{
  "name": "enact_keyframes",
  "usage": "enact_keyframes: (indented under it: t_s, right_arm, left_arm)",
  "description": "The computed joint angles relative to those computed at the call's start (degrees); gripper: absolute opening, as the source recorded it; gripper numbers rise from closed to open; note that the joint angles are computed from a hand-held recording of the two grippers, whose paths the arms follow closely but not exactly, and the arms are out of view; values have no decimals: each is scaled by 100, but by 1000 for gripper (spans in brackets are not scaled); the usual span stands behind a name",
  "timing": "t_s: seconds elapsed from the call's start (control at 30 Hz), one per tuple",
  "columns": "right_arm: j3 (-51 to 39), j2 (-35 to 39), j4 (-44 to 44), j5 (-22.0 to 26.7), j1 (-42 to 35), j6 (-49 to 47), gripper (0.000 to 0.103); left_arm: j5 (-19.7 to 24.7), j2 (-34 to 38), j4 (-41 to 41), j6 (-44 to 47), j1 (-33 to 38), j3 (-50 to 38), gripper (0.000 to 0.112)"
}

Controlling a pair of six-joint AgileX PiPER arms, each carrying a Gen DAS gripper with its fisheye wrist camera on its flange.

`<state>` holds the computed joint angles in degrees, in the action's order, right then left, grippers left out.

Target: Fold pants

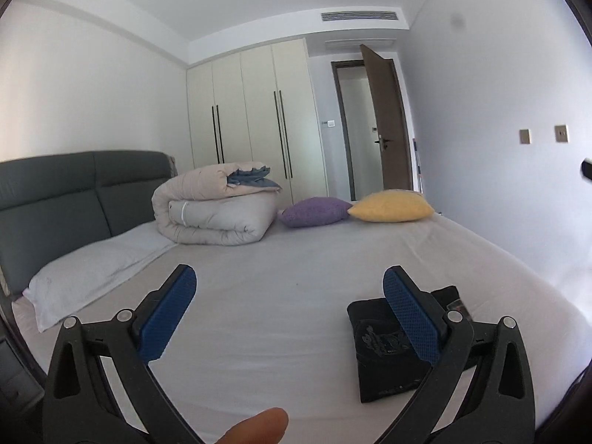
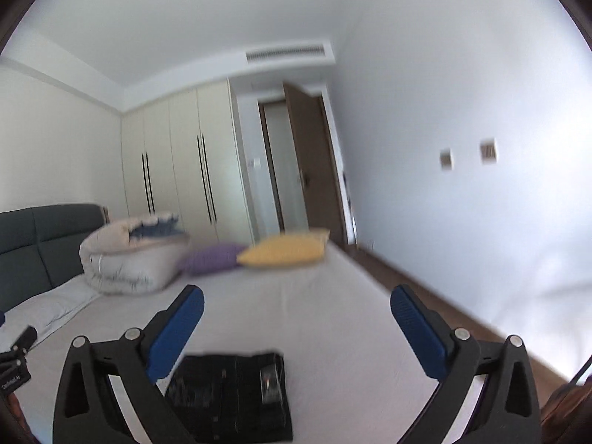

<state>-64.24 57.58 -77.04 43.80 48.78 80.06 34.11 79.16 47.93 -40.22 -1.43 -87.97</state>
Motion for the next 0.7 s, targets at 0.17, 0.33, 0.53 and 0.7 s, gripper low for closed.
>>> enact_keyframes:
  t_s: [0.17,0.33,0.53,0.7]
  right_arm:
    - [-221,-150,-842,1188,1396,-208,103]
    - [-386,1,117,1285,1339,-526,103]
    - [-357,414,2580,689,116,-1579,103]
    - [-53,707,3816,583,-291,-2147,103]
  left_arm:
    - [529,-258,-1588,1360,224,-207,103]
    - [924,-264,-2016,1566,175,17,103]
    - [1103,91,-2497,1601,175,367,103]
    - [1318,548,-2337,1359,99,462,103]
